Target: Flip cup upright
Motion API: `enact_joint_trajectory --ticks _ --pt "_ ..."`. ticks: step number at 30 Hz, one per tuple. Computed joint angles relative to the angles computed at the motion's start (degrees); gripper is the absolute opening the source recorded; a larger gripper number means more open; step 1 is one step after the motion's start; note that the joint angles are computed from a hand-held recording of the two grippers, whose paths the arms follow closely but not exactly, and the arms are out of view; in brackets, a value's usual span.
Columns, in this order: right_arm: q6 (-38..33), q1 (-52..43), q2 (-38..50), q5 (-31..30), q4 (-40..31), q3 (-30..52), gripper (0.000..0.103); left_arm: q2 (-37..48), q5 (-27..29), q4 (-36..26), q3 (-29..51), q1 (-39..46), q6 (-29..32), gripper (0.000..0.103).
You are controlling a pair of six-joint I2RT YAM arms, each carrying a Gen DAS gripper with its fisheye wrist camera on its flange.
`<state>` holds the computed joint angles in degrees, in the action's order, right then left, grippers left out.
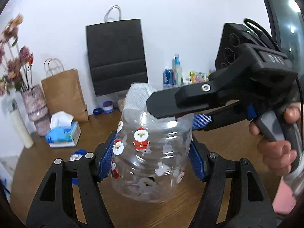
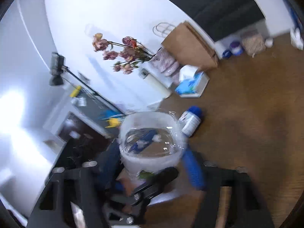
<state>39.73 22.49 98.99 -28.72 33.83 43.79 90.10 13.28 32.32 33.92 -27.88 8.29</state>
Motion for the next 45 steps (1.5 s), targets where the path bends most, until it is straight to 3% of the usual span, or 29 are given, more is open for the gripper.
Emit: enact_joint_trajectory --ticks 5,7,9,10,11,12,14,20,25,30,34,40,45 --pt "-0.9 3.0 0.5 3.0 -0.5 1.0 0.065 -2.0 2.8 -2.1 -1.2 2.9 1.2 0.065" --pt "-8.3 5.9 -2.0 10.9 -5.9 1.5 0.065 -3.0 5.1 -3.7 -1.8 4.1 2.3 0.073" --pt "-18.1 11.6 -4.0 26.2 -11.7 2.4 0.065 -4.1 8.7 -3.2 -3.6 5.7 2.5 0.073" --pt "-21.8 13.8 -3.8 30.8 -13.2 3.0 0.065 -3.5 12.5 -3.5 -3.7 7.2 3.5 0.073" --pt "-23.7 15.0 -3.1 32.5 -13.8 3.4 0.065 -2.9 14.5 -4.2 -3.6 7.9 4.2 0.071" --pt "-24.4 15.8 -2.2 33.2 -14.6 3.8 0.065 -1.9 15.7 -5.3 -3.1 8.4 5.0 0.06" --pt "-25.5 17.1 -0.7 36.0 -16.4 4.6 0.065 0.5 15.7 -8.3 -1.3 8.7 6.0 0.057" --pt "-25.3 17.4 -0.7 36.8 -14.7 3.2 0.065 0.2 15.8 -7.2 -2.8 8.6 5.9 0.057" --pt "-28.7 20.6 5.8 42.9 -16.5 5.9 0.066 5.7 13.8 -9.4 -1.3 7.7 4.8 0.058" --pt "-26.1 19.2 15.1 38.0 -13.3 6.6 0.068 16.6 5.5 -9.6 1.2 4.4 7.1 0.058" --pt "-25.1 19.0 14.7 38.2 -10.6 4.7 0.068 19.4 7.2 -10.9 2.9 5.4 5.6 0.058" --pt "-24.6 19.7 14.9 38.0 -11.3 5.1 0.071 19.7 4.5 -8.1 1.6 3.8 5.3 0.058" --pt "-23.6 20.9 13.7 37.9 -8.8 2.4 0.079 17.5 3.2 -8.1 -0.2 3.1 5.9 0.076"
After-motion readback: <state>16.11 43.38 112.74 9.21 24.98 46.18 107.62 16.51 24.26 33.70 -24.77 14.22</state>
